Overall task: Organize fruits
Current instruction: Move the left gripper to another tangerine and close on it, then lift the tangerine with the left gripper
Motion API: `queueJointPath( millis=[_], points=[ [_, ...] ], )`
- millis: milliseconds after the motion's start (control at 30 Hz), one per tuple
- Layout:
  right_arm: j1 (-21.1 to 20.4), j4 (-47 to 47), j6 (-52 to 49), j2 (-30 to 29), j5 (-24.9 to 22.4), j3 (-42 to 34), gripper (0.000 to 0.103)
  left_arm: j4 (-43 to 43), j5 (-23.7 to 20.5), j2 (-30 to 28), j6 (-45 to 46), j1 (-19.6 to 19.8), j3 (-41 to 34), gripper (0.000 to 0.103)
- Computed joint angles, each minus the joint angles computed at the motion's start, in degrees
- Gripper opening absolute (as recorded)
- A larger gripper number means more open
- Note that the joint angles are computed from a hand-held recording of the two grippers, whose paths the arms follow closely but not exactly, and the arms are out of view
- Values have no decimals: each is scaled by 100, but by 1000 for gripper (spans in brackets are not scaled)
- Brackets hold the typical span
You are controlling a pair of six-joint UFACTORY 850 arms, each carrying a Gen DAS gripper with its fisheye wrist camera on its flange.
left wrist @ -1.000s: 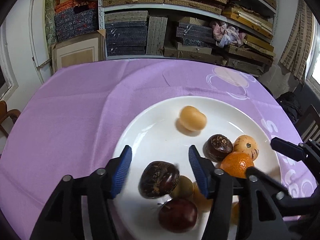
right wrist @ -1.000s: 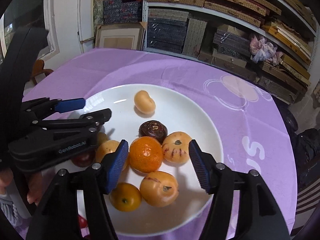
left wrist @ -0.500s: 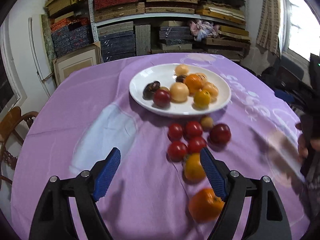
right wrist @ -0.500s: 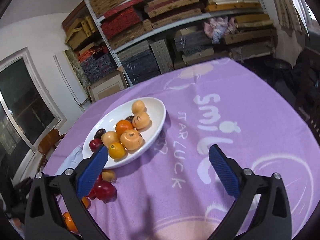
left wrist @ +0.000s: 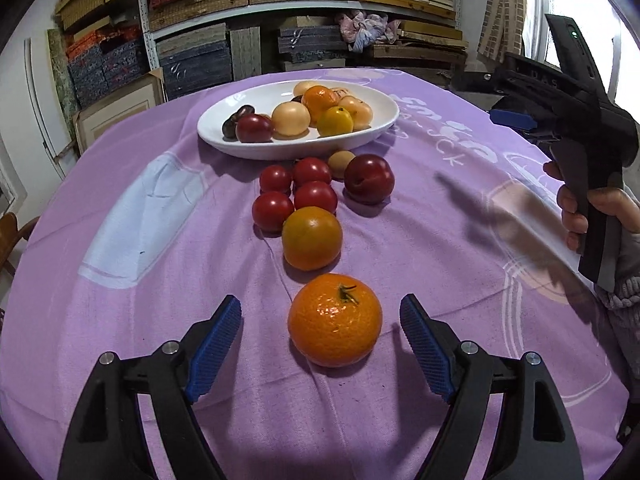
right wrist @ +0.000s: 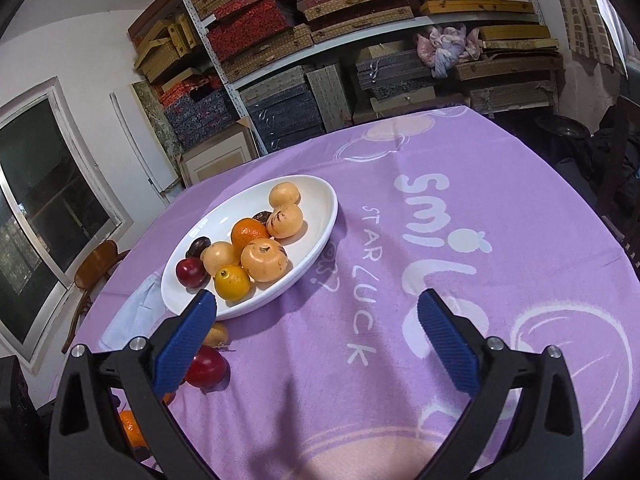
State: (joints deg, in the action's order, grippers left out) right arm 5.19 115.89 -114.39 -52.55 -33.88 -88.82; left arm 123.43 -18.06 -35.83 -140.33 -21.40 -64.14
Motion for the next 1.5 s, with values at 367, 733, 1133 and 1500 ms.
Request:
queueJointPath(
  millis=[367, 733, 1133, 1500],
  points=[
    [-15, -176, 204, -39, 30, -51, 99, -545, -209, -47, 360, 97, 4, 80],
    [-5, -197, 230, -47, 47, -60, 99, 503, 113, 62, -1012, 367, 204, 63],
    [141, -137, -464, 154, 21, 208, 99, 1511, 199, 105, -1938, 407, 250, 46],
    [687, -372, -1830, 503, 341, 752, 98, -205, -630, 161, -296, 626, -58, 46]
  ],
)
